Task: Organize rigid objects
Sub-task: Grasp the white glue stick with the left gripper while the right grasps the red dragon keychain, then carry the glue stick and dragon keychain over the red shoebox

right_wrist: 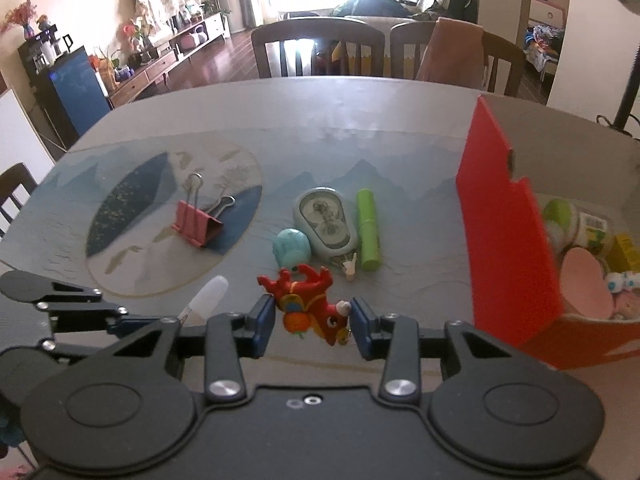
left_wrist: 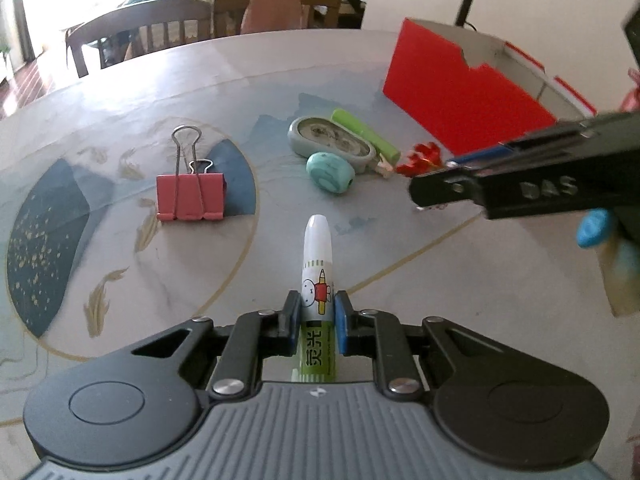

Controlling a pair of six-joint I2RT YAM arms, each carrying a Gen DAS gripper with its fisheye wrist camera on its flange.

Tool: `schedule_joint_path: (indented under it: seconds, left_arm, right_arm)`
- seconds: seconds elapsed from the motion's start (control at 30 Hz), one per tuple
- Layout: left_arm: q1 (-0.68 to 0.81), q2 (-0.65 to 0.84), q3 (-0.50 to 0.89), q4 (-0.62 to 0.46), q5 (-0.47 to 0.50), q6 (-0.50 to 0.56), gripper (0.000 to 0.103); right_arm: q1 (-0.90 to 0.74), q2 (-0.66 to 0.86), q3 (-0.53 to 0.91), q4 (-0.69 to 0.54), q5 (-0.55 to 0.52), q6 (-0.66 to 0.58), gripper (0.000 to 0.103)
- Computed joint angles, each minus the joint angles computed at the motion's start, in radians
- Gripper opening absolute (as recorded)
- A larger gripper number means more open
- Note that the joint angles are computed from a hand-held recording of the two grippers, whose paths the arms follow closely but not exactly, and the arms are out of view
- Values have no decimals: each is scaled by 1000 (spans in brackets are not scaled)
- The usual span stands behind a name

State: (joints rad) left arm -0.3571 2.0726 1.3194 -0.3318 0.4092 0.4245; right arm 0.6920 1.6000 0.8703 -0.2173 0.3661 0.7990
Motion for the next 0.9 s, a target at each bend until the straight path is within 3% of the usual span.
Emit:
schedule_joint_path:
  seconds: [0.53,0.9]
  left_arm:
    - [-27,-158,-22,-100,20,-147,17]
    - [-119,-238,7,-106,-2,-243,17]
  right_arm:
    - [40,-349,-42,-252,63,15,39]
    - [-75,-594,-136,-339,49,-71,39]
